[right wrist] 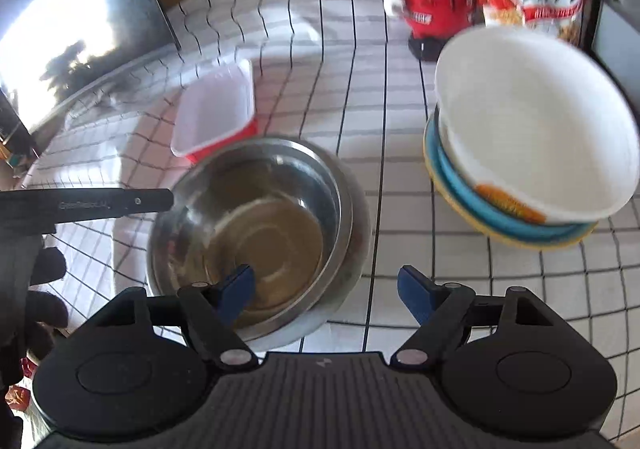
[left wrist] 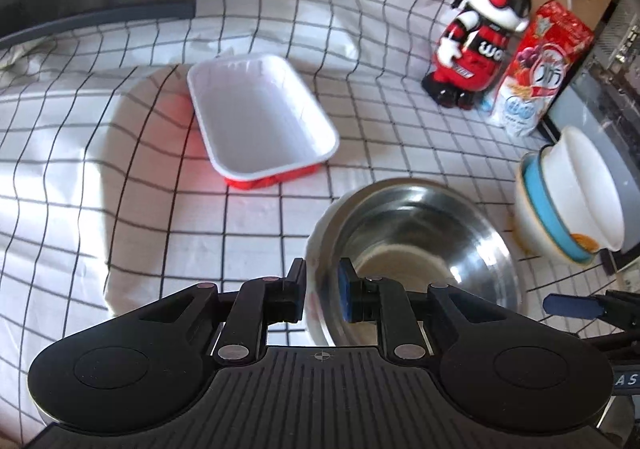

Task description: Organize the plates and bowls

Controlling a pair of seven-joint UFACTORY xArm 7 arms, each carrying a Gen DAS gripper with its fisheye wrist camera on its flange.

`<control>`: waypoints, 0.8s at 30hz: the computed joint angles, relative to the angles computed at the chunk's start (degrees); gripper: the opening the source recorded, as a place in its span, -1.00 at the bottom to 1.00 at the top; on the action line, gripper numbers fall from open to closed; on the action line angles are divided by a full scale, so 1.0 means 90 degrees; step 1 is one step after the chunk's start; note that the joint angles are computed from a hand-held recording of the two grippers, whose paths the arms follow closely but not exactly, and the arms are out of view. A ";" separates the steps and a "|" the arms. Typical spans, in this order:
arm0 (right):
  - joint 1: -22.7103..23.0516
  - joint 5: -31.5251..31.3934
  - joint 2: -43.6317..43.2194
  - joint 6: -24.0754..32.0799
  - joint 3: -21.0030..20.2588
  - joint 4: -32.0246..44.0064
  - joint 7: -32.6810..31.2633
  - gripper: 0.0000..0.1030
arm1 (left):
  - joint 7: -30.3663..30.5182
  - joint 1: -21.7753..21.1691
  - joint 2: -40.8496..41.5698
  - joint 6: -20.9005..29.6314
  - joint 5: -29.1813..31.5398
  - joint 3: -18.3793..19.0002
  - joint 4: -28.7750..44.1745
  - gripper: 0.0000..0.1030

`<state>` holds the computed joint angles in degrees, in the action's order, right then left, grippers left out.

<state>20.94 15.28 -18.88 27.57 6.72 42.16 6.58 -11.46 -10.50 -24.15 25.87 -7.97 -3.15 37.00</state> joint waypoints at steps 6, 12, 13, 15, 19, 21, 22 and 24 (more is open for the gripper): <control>-0.0051 -0.0086 0.0479 0.0179 0.0070 0.0208 0.0116 0.55 | 0.0100 -0.0039 0.0096 0.0143 -0.0214 0.0160 -0.0026 -0.31; -0.0109 -0.0006 0.0934 0.0256 0.0069 0.0485 0.0107 0.55 | 0.0438 -0.0185 0.0525 0.0410 -0.0717 0.0290 0.0206 -0.34; -0.0108 0.0054 0.0998 0.0278 0.0061 0.0530 0.0059 0.55 | 0.0476 -0.0186 0.0585 0.0436 -0.0789 0.0292 0.0233 -0.35; -0.0082 0.0329 0.1130 0.0338 0.0011 0.0619 -0.0167 0.55 | 0.0502 -0.0175 0.0678 0.0444 -0.0914 0.0272 0.0266 -0.39; -0.0093 0.0480 0.1331 0.0269 0.0081 0.0772 -0.0390 0.55 | 0.0732 -0.0256 0.0880 0.0461 -0.1382 0.0343 0.0373 -0.37; -0.0086 0.0539 0.1430 0.0281 0.0115 0.0883 -0.0500 0.48 | 0.0792 -0.0233 0.0977 0.0510 -0.1464 0.0309 0.0461 -0.30; -0.0071 0.0632 0.1471 0.0307 0.0119 0.0938 -0.0627 0.39 | 0.0816 -0.0216 0.1007 0.0521 -0.1464 0.0282 0.0499 -0.25; -0.0101 0.0485 0.1533 0.0371 0.0172 0.1024 -0.0542 0.38 | 0.0902 -0.0196 0.1053 0.0589 -0.1529 0.0279 0.0568 -0.21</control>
<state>20.03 19.64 -5.08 30.91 8.27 51.37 1.70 -3.34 -12.26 -14.67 31.17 -21.73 -0.64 42.11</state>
